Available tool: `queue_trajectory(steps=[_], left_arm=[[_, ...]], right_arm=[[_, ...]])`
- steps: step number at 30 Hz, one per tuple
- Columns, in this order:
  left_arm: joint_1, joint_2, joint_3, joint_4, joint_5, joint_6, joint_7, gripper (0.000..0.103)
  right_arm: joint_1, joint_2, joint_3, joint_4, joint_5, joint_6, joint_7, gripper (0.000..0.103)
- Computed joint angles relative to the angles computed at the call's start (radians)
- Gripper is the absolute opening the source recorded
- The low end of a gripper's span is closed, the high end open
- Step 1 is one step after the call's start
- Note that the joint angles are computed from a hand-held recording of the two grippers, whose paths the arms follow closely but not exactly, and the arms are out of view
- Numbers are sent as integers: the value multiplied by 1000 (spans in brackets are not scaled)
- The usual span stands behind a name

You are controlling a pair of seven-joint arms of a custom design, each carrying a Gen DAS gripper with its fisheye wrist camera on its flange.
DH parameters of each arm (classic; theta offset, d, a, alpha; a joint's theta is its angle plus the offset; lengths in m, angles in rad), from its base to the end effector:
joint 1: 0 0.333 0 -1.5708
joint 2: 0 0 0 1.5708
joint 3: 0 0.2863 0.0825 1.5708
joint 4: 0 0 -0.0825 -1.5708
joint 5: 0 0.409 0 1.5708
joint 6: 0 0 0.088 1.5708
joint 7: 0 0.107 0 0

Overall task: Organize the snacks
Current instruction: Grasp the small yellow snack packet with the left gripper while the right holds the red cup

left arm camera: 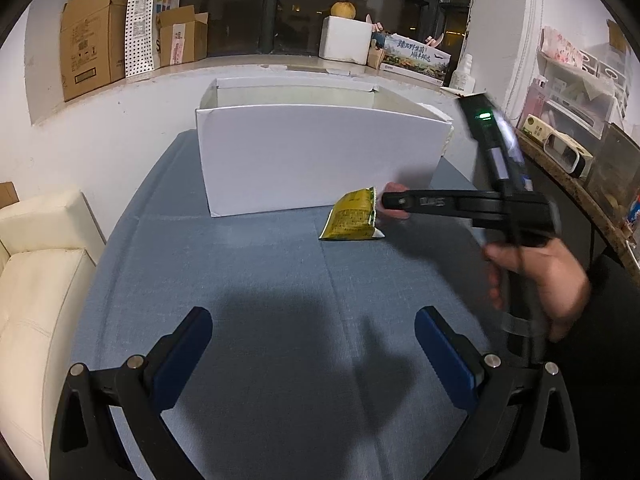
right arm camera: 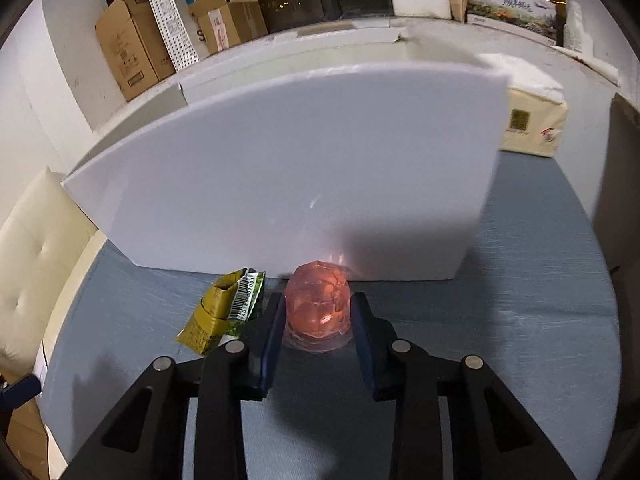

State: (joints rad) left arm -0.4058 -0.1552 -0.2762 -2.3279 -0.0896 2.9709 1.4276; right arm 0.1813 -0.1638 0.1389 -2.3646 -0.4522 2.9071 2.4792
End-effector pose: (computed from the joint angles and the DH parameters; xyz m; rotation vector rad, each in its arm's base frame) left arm 0.4363 -0.3505 0.4501 -1.3947 2.2762 -1.0453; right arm 0.5103 0.1983 0.4239 -1.5827 1.8944 -0.5019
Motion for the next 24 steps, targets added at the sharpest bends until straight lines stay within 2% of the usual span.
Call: queue_trajectory(steps=[6,8,9,11,12,16,20,21,22,23,24], left_arm=[[29,108,-25,111,104,-17,-67,103],[27,165,-25,172,123,-26,-72,103],[24,208,-22,222,183,-44,-116,103],[1,276,1,305,309,-78,-216,103],[-11,326,5,367,333,-106,-231,103],[-63,451,31,526,394,-179,-262,103],[-91,540,45,643,404,-242,-268,103],[-96,557,49,667,405,-262,-269,98],[-97,567,49,681,402,-278,-263,78],[-83,581,32,697,373,-292,-227,64],[-73,585,21,699,351,-292,-199,58]], right_arm=[[4,-144,1,-124,67,44,-46,36],[-15,-236,30,-195,73,61,-38,36],[-27,-267,45,-220,77,65,-39,36],[-49,-358,81,-277,84,59,-29,36],[-44,-390,83,-297,101,58,-33,36],[-33,-538,104,-392,157,34,-38,36],[-29,-601,108,-433,197,26,-56,36],[-27,-616,107,-446,207,27,-57,36],[-33,-616,113,-448,214,29,-56,36],[-32,-623,112,-455,222,27,-57,36],[-30,-623,107,-459,231,32,-60,36]])
